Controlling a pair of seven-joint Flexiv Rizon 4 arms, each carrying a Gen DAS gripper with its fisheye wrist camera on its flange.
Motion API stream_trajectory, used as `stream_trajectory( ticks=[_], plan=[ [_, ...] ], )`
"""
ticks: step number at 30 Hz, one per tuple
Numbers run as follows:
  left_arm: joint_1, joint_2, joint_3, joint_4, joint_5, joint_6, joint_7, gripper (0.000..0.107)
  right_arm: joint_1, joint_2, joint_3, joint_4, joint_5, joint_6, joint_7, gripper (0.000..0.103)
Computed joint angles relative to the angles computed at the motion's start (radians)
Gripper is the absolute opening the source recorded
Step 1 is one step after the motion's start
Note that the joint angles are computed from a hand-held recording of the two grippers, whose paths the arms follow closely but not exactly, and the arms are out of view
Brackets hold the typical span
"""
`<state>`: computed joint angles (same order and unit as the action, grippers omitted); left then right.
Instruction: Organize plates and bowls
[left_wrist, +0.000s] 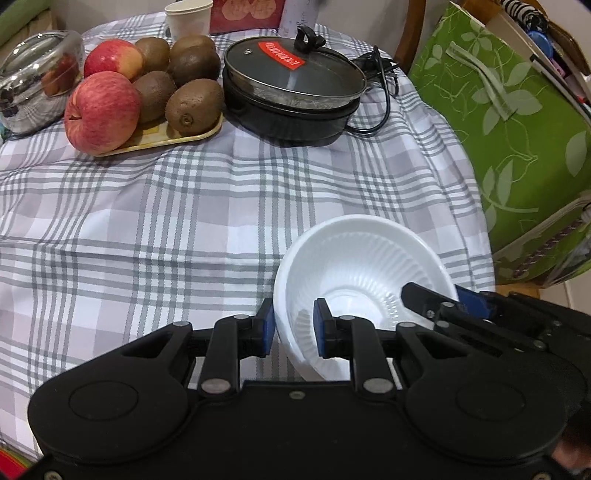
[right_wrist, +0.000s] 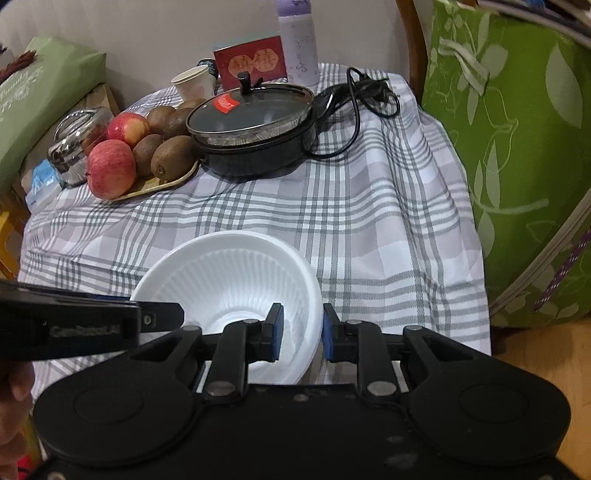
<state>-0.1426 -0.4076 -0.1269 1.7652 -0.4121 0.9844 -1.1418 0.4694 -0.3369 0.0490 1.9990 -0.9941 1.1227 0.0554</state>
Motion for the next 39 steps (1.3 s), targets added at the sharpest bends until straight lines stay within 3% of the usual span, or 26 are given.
stream_trajectory(
  ticks=[9, 16, 27, 39],
  plan=[
    [0.020, 0.077, -0.007, 0.061, -0.066, -0.015, 0.050, 0.027, -0.006, 0.056, 0.016, 0.044, -0.031, 0.023, 0.045, 0.022],
    [0.010, 0.209, 0.016, 0.167, -0.119, 0.043, 0.116, 0.027, 0.013, 0.133, 0.063, 0.056, -0.093, -0.052, 0.100, 0.022],
    [-0.011, 0.452, 0.108, 0.347, -0.171, 0.041, 0.161, 0.027, 0.077, 0.255, 0.193, 0.059, -0.134, -0.203, 0.143, 0.023],
    [-0.020, 0.602, 0.177, 0.514, -0.147, 0.077, 0.196, 0.027, 0.169, 0.249, 0.252, 0.057, -0.114, -0.269, 0.204, 0.024]
  ],
)
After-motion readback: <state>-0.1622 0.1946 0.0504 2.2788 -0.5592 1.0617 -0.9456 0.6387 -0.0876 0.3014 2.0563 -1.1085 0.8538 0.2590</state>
